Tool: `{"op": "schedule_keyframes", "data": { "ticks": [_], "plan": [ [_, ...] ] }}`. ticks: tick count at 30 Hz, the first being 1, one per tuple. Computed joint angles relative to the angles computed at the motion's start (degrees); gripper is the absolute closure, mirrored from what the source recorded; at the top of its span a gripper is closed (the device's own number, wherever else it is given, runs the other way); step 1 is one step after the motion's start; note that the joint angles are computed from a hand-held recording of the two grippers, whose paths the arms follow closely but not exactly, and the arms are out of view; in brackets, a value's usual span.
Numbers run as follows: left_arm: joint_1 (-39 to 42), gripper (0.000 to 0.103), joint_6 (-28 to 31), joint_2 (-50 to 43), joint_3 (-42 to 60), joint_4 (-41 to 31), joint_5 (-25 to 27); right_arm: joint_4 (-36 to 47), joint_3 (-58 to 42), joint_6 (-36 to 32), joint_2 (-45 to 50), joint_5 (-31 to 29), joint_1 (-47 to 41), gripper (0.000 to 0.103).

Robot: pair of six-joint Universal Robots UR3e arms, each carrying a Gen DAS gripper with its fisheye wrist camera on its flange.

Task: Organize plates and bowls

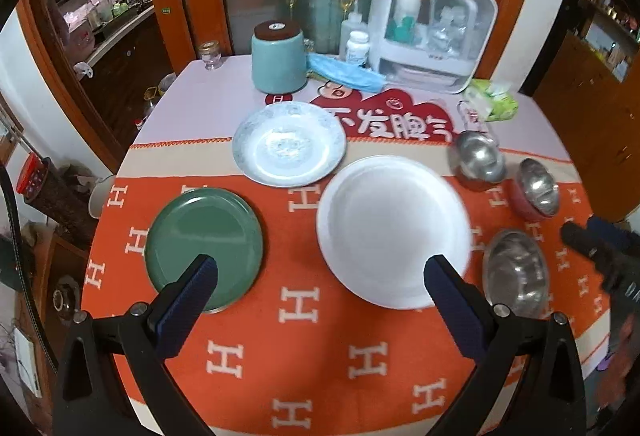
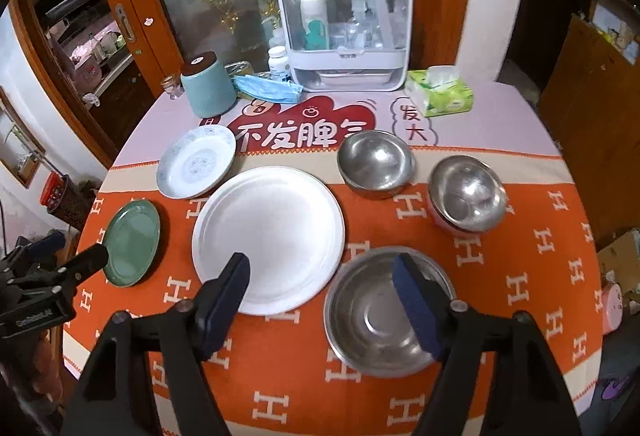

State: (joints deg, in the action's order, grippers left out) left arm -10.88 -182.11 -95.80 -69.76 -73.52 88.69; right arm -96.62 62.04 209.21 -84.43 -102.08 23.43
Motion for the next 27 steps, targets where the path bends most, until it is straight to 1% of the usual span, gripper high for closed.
{"op": "schedule_keyframes", "data": {
  "ticks": [4, 7, 8, 11, 13, 16, 18, 22, 24, 25, 27],
  "plan": [
    [1.81, 0.001, 2.09, -6.43, 3.10, -1.03, -2.67, -1.11, -0.46, -5.00, 2.84, 5.50, -4.94, 0.030],
    [2.16, 0.001, 2.76, -12.66, 7.06, -2.70, -4.10, -2.18, 0.42, -8.00, 4.89, 11.46, -8.98, 0.035],
    [2.26, 0.003, 3.03, -15.19, 8.96, -3.54, -4.51, -2.06, 0.46, -8.82, 5.96, 13.35, -10.31, 0.037],
    [2.55, 0.007, 2.53, -20.98, 13.67, -6.10, -5.05, -2.50, 0.97, -9.66, 9.03, 16.49, -12.72, 0.043],
    [2.91, 0.007, 2.27, -23.37, 15.24, -6.73, -6.43, -2.18, 1.03, -9.86, 11.31, 18.06, -14.22, 0.046],
    [3.58, 0.009, 1.92, -28.56, 20.16, -9.13, -8.79, -2.84, 2.78, -10.37, 13.49, 21.05, -16.60, 0.048],
    [4.06, 0.017, 1.74, -32.32, 24.59, -11.71, -10.01, -2.73, 2.98, -10.40, 15.28, 21.86, -17.69, 0.049],
    [4.84, 0.025, 0.93, -37.75, 30.75, -15.78, -12.63, -2.77, 2.98, -10.71, 17.75, 23.13, -19.12, 0.050],
    [5.11, 0.032, 0.77, -40.02, 33.32, -17.27, -13.85, -2.96, 2.95, -10.87, 18.73, 23.99, -19.56, 0.052],
    [5.06, 0.033, 0.63, -41.10, 34.74, -17.98, -14.27, -2.86, 2.71, -11.03, 19.20, 24.16, -19.62, 0.055],
    [5.05, 0.037, 1.02, -42.89, 36.95, -19.22, -15.18, -2.90, 2.19, -11.56, 20.42, 24.49, -19.62, 0.056]
  ]
}}
